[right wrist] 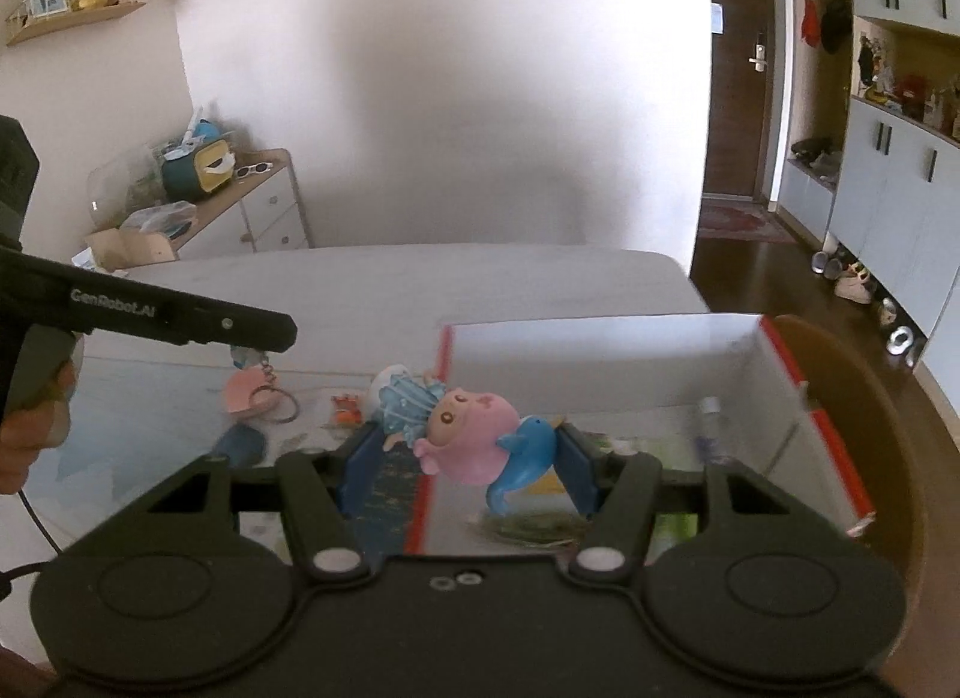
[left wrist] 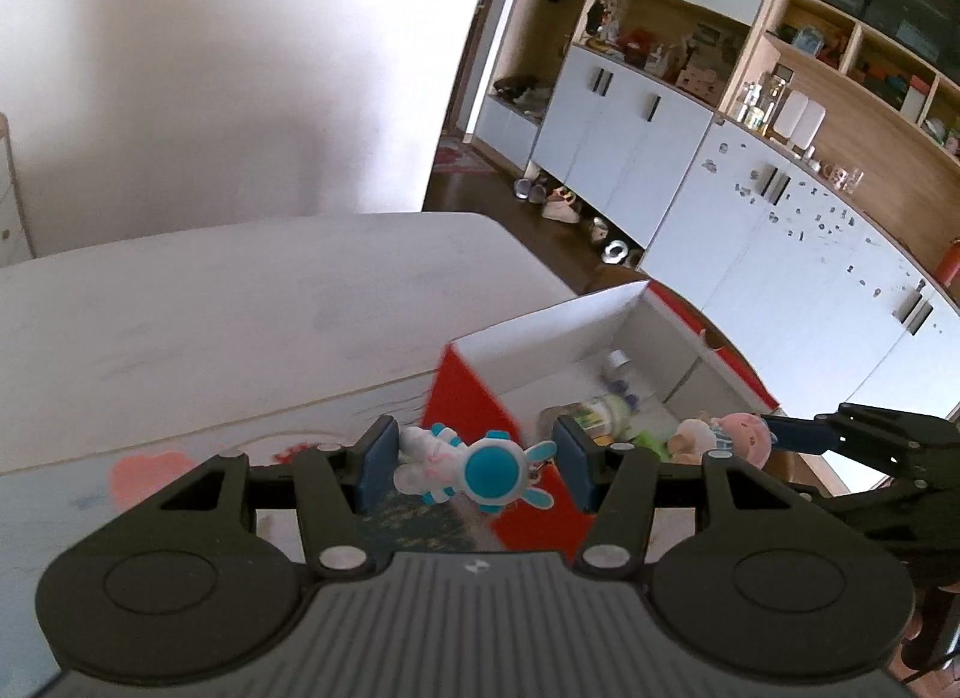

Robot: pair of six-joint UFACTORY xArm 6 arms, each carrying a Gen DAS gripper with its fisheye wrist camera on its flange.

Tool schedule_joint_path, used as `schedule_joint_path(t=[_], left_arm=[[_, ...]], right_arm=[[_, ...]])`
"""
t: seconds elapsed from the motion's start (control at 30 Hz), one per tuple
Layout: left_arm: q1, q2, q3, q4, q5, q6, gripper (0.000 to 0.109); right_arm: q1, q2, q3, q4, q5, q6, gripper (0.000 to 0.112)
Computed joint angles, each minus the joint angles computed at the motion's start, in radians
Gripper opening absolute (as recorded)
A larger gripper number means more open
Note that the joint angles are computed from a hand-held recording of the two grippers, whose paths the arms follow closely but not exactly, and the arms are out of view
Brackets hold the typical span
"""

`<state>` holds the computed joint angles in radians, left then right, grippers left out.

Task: Organize rigid objects
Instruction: 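Lift both keychains and carry them over the red box, then lower both keychains into the box and open both tools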

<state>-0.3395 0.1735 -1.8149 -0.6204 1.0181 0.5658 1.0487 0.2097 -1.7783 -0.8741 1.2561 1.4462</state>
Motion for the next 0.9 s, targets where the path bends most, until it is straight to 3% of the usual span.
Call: schedule_joint_path(t=[0.5, 0.8, 0.9], left_arm=[[-0.212, 0.053, -0.024, 0.176, -0.11, -0.186, 0.056], [-0.296, 0.226, -0.217, 0.359, -0.097, -0.332, 0.056], [-0.311, 0.29, -0.294, 0.42, -0.063, -0.373, 0.056]], right_arm=[[-0.044, -0.3, 0.393, 0.004, -0.018, 0.031, 0.061], [-0.119, -0.348, 0.487, 0.051, -0.076, -0.042, 0.061], [-0.16, -0.352, 0.517, 0.094, -0.141, -0.091, 0.061]])
